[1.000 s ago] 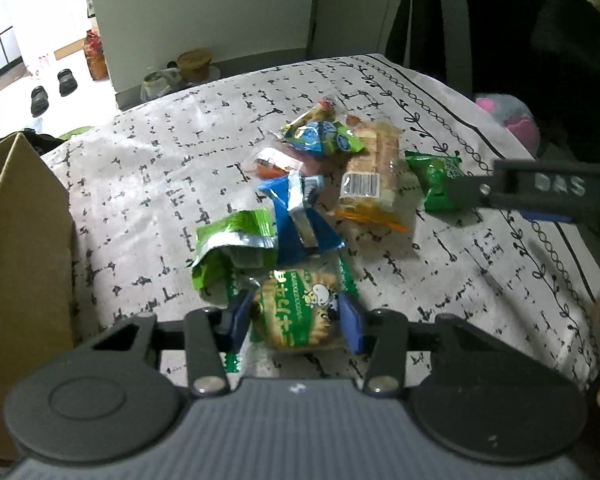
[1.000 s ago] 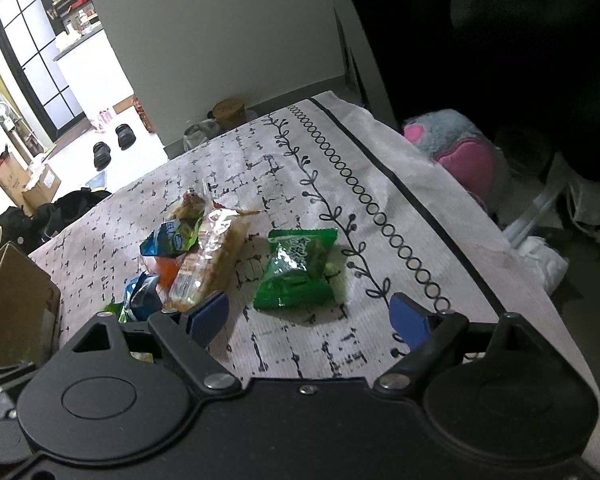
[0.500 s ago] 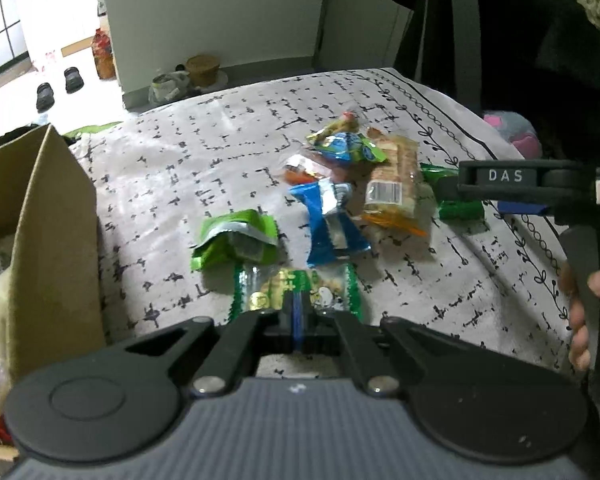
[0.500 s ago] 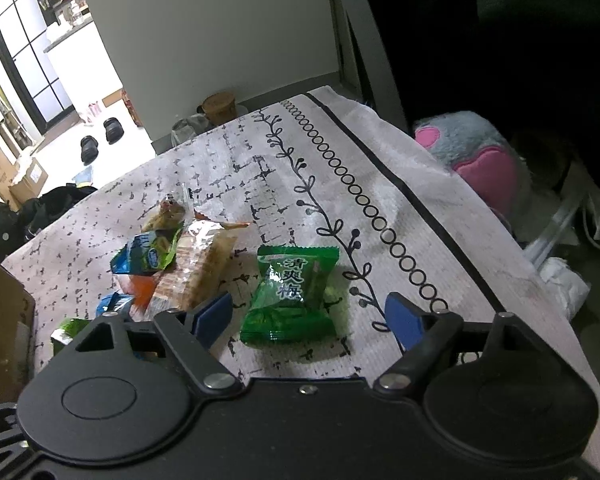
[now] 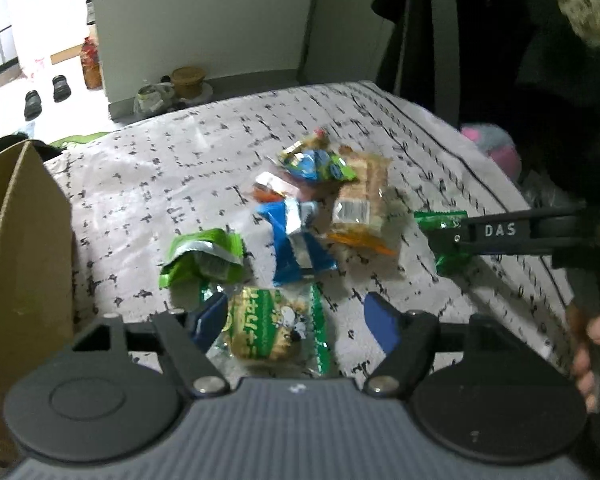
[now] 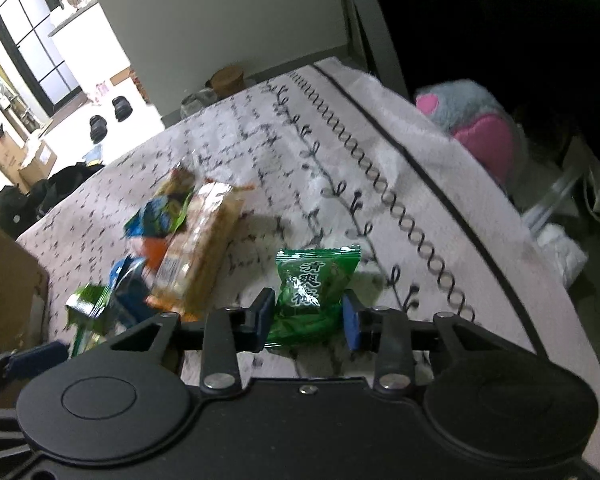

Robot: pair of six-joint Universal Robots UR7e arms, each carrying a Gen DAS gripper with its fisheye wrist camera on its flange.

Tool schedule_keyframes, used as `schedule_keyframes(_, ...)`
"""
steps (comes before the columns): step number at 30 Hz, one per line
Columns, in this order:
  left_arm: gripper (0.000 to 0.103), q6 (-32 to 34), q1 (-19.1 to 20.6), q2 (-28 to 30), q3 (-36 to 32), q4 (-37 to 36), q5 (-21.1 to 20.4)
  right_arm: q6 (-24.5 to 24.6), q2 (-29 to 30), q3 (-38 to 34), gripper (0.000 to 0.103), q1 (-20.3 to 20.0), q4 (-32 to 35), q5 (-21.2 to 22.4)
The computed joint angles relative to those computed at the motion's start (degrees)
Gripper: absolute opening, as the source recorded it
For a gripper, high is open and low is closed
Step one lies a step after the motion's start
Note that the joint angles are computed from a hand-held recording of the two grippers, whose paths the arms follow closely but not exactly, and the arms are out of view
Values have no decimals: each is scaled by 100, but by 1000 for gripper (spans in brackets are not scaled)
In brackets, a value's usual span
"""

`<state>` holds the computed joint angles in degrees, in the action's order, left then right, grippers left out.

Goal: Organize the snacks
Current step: 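Close the left gripper on the cookie packet while right grasps the green candy packet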

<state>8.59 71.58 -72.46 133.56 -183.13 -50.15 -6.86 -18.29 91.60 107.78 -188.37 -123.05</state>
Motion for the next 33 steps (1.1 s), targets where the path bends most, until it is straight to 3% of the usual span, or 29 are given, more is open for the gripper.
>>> schedule_keyframes(6, 74, 85, 1, 231, -30, -71, 487, 205, -206, 263, 36, 68, 305, 32)
schedule_keyframes(9, 74, 101, 74, 313, -77, -124, 516, 219, -258, 395, 38, 122, 295, 37)
schedule_keyframes(11, 78, 224, 87, 383, -73, -231, 538, 154, -251, 456, 42, 158, 194, 14)
schedule_keyframes(15, 81, 459, 89, 535, -82, -298, 660, -90, -168, 494, 63, 175, -135, -28)
schedule_keyframes(20, 81, 471, 100, 485, -43, -421, 671, -229, -47, 385, 69, 184, -287, -151)
schedule_keyframes(33, 85, 589, 227, 510, -46, -548, 590, -442, 176, 111, 74, 238, -74, -316)
